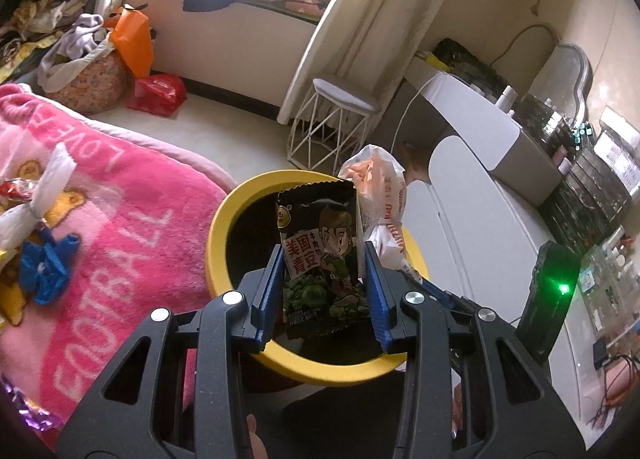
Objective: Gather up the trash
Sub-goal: 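Open both tools to drop the bag and packet into the bin, then move both open tools back toward the remaining trash on the blanket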
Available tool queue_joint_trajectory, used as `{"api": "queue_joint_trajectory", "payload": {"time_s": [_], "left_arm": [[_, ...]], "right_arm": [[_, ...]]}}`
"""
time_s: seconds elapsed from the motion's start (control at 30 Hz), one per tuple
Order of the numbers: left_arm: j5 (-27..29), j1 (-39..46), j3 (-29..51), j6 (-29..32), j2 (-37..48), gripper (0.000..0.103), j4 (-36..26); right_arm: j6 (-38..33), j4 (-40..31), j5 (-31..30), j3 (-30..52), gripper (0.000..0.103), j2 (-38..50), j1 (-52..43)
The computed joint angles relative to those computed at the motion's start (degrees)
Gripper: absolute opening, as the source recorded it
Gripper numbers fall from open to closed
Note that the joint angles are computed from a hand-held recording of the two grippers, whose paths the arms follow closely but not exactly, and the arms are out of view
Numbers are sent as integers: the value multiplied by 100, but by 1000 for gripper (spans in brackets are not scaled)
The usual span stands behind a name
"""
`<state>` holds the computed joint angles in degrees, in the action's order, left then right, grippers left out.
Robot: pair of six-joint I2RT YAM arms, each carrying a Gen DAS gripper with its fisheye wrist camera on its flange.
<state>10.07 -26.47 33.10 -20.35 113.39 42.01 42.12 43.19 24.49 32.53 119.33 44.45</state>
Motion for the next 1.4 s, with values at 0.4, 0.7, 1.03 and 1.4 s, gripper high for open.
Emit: {"api": "queue_joint_trajectory", "payload": {"time_s": [0.4,0.7,1.03,1.4], "left_arm": [[-165,-167,834,3,591,32,-442],[-317,-18,841,-117,581,92,-369],[-542,164,140,-241,115,92,-64],[-762,510,-659,-176,-440,92,394]], "right_arm": [[130,-119,-46,-34,19,-8,-39],[260,-1,53,-120,53,-56,-62],[270,132,400,-191,70,-110,86],[-107,231,620,-77,72,-287,442]]}}
